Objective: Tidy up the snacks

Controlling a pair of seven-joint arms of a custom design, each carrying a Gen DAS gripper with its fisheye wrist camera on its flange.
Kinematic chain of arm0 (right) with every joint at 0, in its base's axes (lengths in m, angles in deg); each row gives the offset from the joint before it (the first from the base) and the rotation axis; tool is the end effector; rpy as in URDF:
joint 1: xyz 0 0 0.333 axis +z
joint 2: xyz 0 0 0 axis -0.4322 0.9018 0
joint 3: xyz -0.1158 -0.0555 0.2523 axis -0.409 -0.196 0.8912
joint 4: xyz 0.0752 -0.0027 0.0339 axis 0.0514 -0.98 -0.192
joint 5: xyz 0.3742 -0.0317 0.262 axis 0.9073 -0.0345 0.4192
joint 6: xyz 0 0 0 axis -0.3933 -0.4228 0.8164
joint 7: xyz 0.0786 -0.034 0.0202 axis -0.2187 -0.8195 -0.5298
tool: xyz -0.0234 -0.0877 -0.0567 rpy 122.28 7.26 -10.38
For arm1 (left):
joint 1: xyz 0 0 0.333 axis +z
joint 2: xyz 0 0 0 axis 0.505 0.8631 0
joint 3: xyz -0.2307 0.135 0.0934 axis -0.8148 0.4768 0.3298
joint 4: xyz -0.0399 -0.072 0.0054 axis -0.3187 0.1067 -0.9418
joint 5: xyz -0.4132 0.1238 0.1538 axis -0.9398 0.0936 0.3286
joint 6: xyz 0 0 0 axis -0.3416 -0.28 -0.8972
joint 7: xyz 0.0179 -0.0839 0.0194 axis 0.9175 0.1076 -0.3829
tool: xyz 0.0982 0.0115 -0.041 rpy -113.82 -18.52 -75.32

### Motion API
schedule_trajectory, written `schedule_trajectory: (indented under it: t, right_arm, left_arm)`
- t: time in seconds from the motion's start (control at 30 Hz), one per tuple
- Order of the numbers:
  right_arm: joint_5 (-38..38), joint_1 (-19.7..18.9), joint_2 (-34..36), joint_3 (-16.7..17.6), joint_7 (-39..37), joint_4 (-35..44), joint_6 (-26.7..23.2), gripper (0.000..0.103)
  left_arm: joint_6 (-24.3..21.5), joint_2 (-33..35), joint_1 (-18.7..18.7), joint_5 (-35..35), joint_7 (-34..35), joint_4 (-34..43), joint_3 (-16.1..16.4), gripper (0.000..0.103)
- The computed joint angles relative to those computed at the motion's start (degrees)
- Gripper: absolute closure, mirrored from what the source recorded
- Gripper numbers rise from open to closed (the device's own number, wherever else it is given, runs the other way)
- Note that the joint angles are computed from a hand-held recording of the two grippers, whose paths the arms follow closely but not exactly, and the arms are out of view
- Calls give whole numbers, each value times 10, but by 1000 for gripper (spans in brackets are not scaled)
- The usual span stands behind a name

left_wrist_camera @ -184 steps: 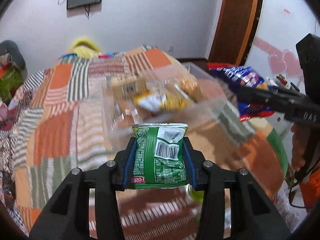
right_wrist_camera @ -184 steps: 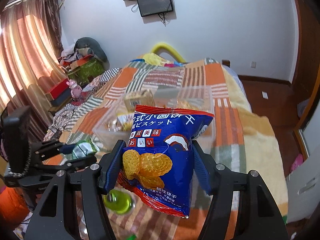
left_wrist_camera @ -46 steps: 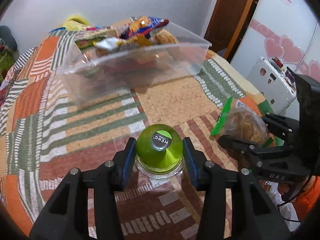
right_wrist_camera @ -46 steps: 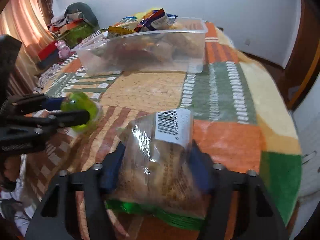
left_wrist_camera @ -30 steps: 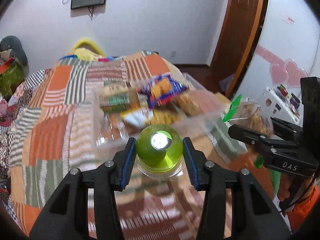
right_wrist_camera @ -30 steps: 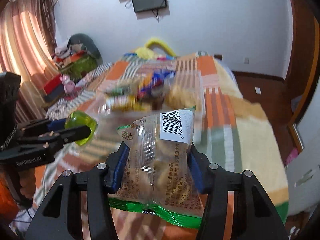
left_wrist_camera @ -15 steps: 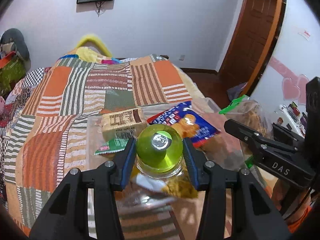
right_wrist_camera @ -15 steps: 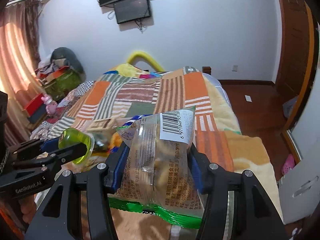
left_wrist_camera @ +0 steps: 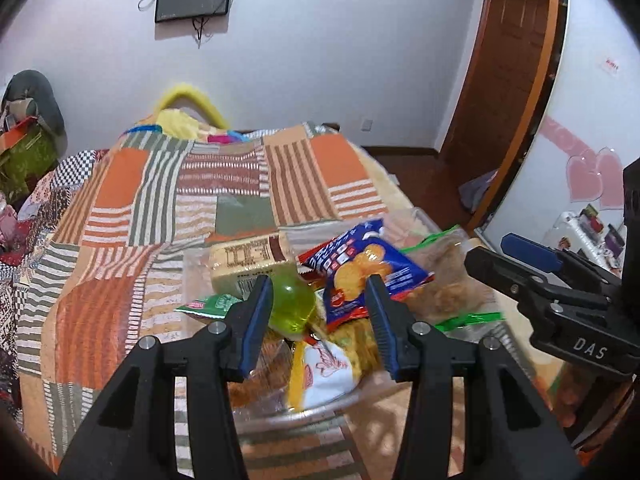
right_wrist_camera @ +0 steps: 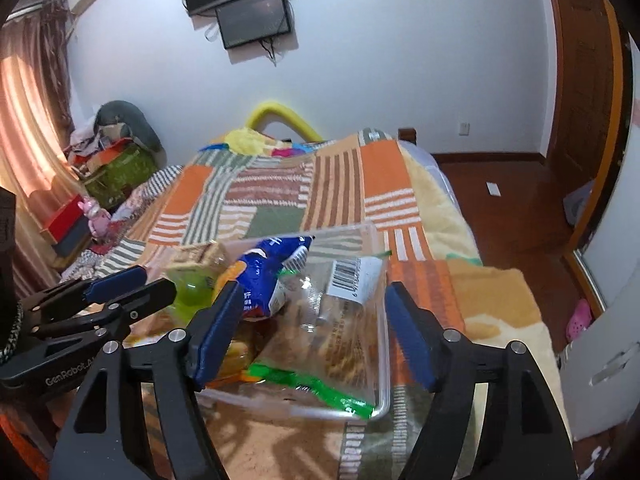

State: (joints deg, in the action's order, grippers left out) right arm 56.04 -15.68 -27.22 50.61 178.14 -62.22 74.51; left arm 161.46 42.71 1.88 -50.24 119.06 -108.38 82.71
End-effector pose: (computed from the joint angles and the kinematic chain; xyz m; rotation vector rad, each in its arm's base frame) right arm 0.3500 0.2531 0.5375 -1.3628 1.9080 -0.8240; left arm 0.4579 -0.2759 0.5818 -1.1961 2.3826 -1.1913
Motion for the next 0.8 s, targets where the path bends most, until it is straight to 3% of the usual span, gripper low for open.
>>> schedule_trajectory:
  t: [0.33,0.47,0.63,0.8]
  right_arm:
    - [-21,24,-88,40,-15,24,-39,33]
    - [-34,29,-126,68,-13,39,-52,27]
    - [-43,25,-160,103,-3,55,-63,23]
    - [-52,14,-172,128,13,64,-69,8]
  left_arm:
    - [34,-180,-23,16,-12,-90,34,55]
    - [52,-271,-32,46,-28,-139,41,55]
    - [50,-355,-41,79,-60,-176,53,42]
    - [47,-417,-47,116,-86,-204,58,28]
